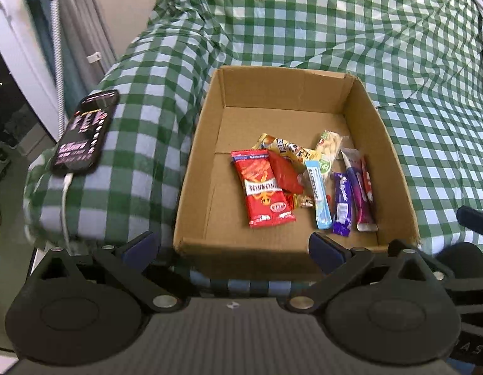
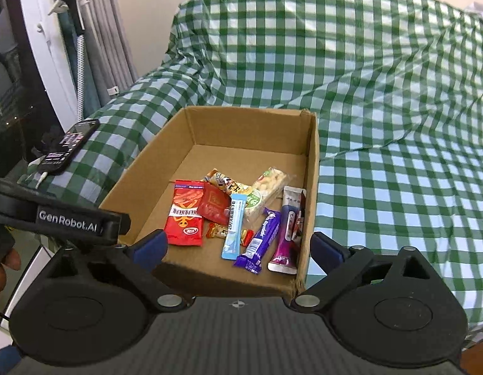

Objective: Organize snacks

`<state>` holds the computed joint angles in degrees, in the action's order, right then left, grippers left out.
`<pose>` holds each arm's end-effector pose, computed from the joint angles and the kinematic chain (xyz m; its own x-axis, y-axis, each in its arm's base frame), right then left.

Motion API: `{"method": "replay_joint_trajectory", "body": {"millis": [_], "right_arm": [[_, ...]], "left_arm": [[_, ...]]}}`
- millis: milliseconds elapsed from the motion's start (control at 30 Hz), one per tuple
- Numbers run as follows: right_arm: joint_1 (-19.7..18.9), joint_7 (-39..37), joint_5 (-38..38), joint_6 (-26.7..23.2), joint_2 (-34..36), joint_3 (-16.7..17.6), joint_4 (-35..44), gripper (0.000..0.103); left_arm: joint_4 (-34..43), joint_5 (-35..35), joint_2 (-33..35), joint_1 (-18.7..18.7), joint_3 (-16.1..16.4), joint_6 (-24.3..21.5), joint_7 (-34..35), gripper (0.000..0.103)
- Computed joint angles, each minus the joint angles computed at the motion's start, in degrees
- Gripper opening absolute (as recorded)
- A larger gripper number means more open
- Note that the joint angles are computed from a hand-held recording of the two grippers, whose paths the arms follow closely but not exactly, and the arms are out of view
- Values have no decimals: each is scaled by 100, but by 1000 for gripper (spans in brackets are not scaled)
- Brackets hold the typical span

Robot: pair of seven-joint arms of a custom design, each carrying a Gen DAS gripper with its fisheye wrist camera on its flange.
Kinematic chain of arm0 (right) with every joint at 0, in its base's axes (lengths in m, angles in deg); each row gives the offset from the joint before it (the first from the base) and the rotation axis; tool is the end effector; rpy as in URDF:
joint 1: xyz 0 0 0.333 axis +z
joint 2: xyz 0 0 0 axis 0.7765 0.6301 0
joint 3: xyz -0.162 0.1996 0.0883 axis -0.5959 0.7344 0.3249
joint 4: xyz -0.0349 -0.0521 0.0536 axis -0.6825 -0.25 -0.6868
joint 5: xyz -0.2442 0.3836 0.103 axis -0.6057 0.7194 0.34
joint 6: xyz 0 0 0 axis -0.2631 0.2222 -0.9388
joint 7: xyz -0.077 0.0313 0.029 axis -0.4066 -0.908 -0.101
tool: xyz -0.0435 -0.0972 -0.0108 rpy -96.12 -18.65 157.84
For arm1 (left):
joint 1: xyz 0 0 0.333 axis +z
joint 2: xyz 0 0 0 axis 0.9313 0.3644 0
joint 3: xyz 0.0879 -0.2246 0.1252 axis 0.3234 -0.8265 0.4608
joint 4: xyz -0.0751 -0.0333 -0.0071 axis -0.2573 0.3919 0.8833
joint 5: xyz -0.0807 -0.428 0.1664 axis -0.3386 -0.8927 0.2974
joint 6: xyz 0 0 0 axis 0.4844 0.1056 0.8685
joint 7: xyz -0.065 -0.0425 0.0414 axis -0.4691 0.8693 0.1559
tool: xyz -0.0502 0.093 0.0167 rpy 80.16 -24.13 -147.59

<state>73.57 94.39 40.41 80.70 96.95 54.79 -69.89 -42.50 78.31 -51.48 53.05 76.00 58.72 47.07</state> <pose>0.6963 0.3859 0.5613 0.4431 -0.8859 -0.1373 -0.6523 -0.2135 -0.7273 0.6707 -0.2538 0.5767 0.3040 -0.9446 -0.1238 -0.8047 -0.1850 -0.5641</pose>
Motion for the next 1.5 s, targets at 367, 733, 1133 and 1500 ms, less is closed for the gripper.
{"method": "replay_joint_trajectory", "body": {"millis": [367,733,1133,1500], "right_arm": [[-26,-211,-180,913,-1291,25,-1676,102],[-1,-136,-298,1213,-1673,20,-2150,102],[-5,-269,-240,1281,-1735,29,-2234,102],[11,-222,-279,1279,-1720,22,-2217,102]], "left_arm": [[-879,333,-798,-5,-258,176,-579,103],[-1060,386,-1026,99,-421,-123,-908,103],[-1100,522,-1068,100,-470,-184,-889,103],[-1070,544,-1042,92,-472,-220,-877,103]]}}
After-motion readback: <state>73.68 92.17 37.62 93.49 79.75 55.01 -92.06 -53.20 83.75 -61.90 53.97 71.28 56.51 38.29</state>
